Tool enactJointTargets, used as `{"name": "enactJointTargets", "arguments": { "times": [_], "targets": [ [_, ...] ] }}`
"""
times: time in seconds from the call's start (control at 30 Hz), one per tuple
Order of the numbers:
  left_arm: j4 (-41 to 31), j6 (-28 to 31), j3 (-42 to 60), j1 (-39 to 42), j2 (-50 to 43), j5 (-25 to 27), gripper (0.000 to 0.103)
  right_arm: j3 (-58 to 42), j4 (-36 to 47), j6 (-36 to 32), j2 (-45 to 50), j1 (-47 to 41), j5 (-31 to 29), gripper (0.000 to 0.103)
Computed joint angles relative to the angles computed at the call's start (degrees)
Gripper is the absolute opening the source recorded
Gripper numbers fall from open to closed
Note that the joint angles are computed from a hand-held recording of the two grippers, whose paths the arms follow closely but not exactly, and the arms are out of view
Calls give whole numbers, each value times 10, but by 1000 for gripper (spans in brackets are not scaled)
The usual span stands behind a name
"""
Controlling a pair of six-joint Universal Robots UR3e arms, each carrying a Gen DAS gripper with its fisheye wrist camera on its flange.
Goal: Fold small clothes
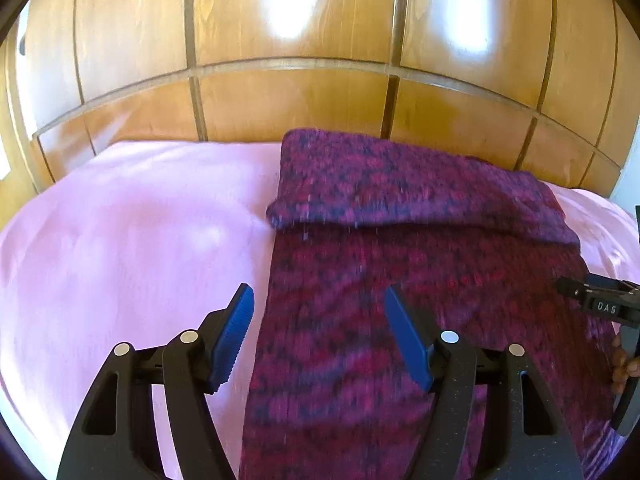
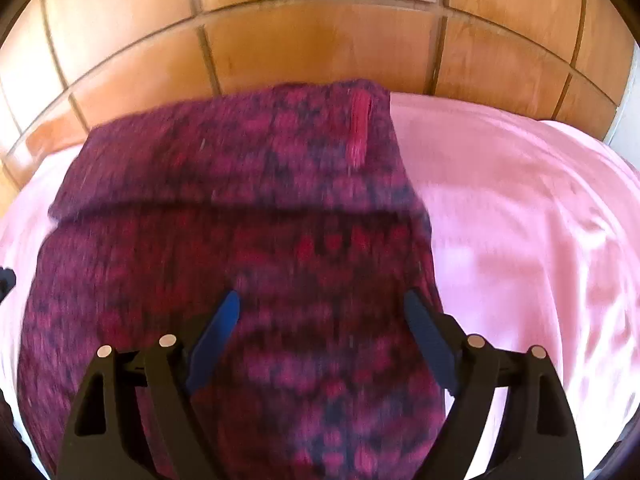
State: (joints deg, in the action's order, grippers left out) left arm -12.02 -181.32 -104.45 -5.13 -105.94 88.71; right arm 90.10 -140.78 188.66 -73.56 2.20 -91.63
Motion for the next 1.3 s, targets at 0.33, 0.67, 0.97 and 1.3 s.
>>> {"name": "enactJointTargets", "arguments": {
  "times": [0.33, 0.67, 0.97, 1.3],
  "targets": [
    [24, 5, -130, 22, 68, -10, 67, 142, -23, -12, -116, 11, 12, 86],
    [31, 28, -215, 62, 113, -38, 67, 259, -28, -33, -220, 10, 18, 86],
    [-37, 104, -316, 149, 247, -148, 67, 324, 45, -35, -373, -58, 74, 85],
    [-332, 302, -364, 254, 452, -267, 48, 388, 275, -107, -569, -174, 200, 39]
  ]
}}
